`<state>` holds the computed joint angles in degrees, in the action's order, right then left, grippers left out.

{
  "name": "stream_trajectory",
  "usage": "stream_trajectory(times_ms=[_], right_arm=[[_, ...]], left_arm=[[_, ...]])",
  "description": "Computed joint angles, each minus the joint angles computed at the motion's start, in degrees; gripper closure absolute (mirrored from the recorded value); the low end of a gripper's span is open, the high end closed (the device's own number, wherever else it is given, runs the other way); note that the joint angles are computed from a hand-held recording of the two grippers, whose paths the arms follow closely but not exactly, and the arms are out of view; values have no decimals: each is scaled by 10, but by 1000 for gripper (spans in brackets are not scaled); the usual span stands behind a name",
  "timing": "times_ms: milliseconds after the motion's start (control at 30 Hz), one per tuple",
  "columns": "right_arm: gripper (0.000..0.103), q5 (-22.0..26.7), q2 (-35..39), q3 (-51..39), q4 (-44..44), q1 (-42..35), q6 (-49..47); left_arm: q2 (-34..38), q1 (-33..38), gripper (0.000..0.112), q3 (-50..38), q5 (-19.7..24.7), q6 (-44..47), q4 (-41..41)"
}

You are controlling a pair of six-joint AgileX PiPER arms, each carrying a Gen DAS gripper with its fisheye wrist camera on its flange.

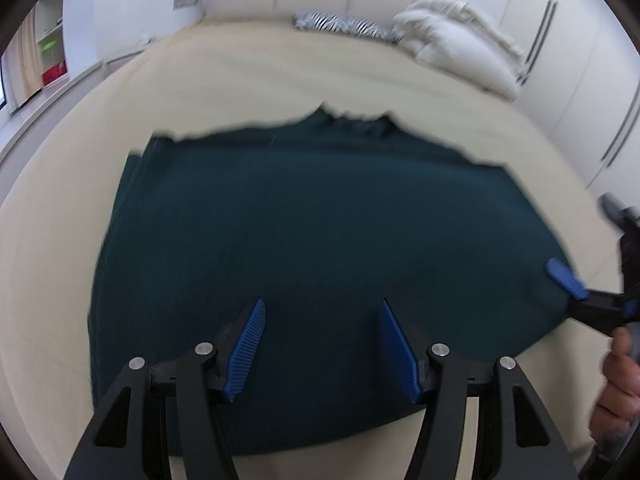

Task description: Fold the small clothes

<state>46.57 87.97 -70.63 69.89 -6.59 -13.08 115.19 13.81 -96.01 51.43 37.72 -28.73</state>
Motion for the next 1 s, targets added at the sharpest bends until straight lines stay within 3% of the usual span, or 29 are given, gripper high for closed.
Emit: stream_trajectory(times_ms=[133, 233, 400, 600, 733, 833, 1000], right_arm=[[13, 26, 52, -31, -28, 42, 19], [16, 10, 42, 23, 2, 19, -21], [16, 4, -26, 95, -2, -72, -16], [15, 56, -101, 136, -47, -205, 7], [14, 55, -139, 140, -92, -203, 39], [14, 84, -157, 137, -96, -223, 35], [14, 96, -191, 158, -98, -222, 52]], left_arm=[[-11, 0, 52, 26, -35, 3, 27], [-15, -5, 52, 30, -44, -1, 46], [-17, -2, 52, 44, -58, 10, 40], [-21, -3, 52, 47, -60, 10, 43], [-27, -4, 52, 51, -59, 5, 47], [-36, 5, 51, 54, -53, 9, 39], [-39, 44, 41, 48, -45, 36, -4]])
